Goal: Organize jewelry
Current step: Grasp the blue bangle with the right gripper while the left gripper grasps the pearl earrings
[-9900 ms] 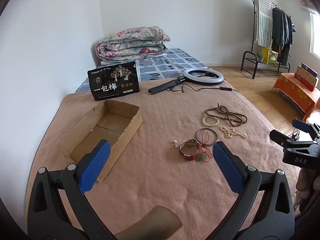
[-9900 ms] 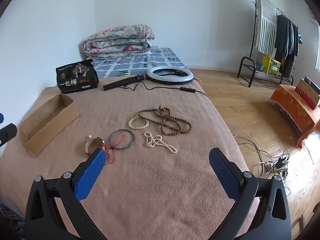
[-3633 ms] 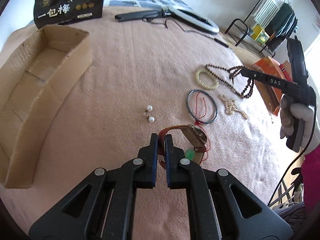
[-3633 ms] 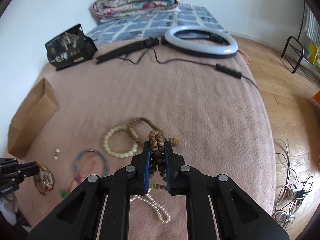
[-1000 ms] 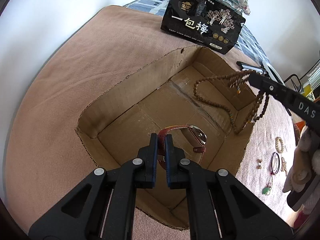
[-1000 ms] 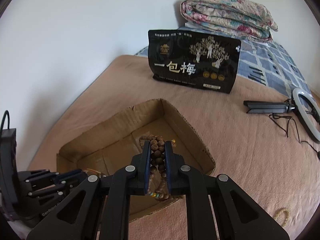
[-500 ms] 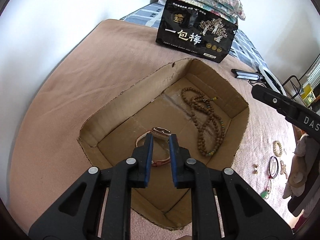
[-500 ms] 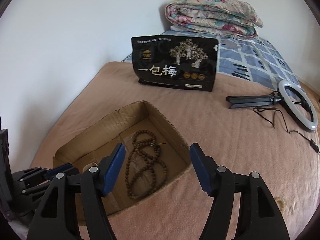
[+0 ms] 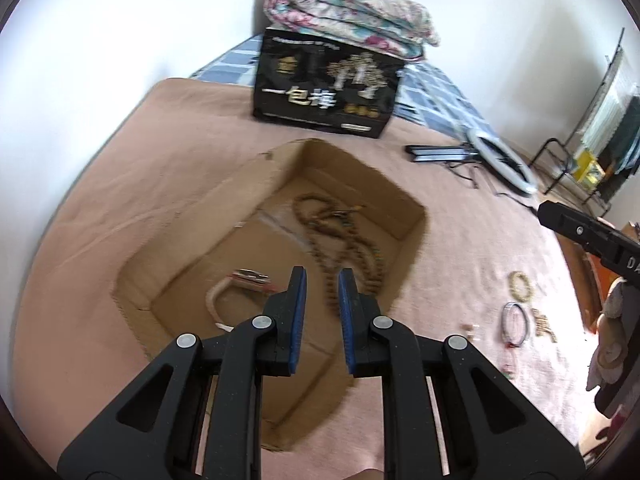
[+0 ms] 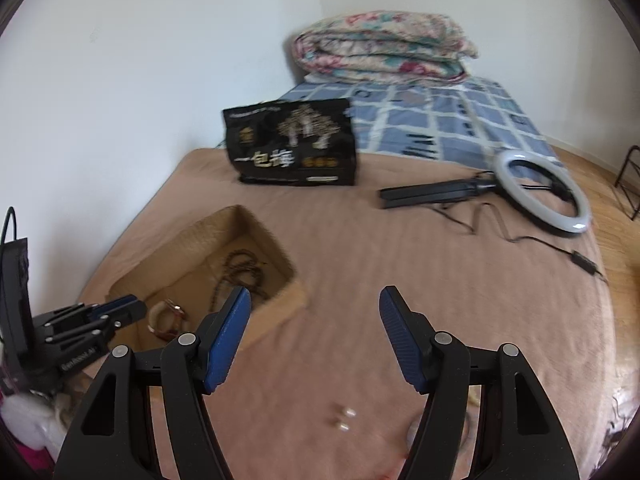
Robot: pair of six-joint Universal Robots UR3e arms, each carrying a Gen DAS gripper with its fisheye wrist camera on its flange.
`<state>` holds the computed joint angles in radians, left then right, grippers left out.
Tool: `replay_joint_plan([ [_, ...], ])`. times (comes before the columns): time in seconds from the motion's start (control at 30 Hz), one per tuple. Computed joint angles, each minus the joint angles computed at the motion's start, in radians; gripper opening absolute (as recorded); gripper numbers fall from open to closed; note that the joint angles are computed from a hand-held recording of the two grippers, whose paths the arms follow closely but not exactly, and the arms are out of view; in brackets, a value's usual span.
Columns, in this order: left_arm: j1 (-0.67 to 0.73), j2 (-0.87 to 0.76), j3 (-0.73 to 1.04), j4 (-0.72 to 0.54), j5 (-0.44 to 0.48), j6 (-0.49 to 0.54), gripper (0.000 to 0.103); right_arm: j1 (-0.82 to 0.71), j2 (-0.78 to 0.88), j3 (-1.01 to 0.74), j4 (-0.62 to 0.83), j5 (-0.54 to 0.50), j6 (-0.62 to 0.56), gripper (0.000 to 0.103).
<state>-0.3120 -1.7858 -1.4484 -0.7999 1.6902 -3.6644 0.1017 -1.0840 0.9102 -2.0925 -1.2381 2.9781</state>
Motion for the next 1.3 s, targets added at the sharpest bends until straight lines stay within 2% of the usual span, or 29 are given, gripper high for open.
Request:
replay_joint_plan([
  [0.13,-0.05,-0.038,0.058,-0.004,0.01,-0.003,0.015,-0.068,-0.099,0.14,-0.035,0.02,-0.023,0.066],
  [0.4,-0.14,-0.163,0.183,-0.034,-0.038,0.012,0.015,-0.194,-0.281,0.378,-0.066,0.05,-0.094,0.066],
  [0.6,-0.192,-0.274,0.295,-0.052,-0.085,0.018,0.015,-0.285,-0.374,0.51,-0.022,0.068,-0.162,0.066],
  [0.8,-0.242,-0.396,0.416,-0.06,-0.12,0.034,0.015,-0.333,-0.389,0.615,-0.037,0.058,-0.191,0.066],
  [0.93,-0.256,-0.486,0.504,-0.08,-0.145,0.023,0.015,-0.337,-0.368,0.679,-0.108,0.026,-0.216,0.066],
  [1.13,-0.26,-0.595,0.634,-0.138,-0.159,0.025,0.015,-0.332,-0.315,0.685,-0.097,0.044,-0.259,0.067],
  [1.23,-0.258,-0.623,0.666,-0.152,-0.166,0.022,0.015,-0.323,-0.298,0.692,-0.107,0.037,-0.256,0.074],
  [1.3,-0.26,-0.634,0.675,-0.155,-0.161,0.022,0.014,-0.314,-0.288,0.7,-0.121,0.024,-0.256,0.074],
])
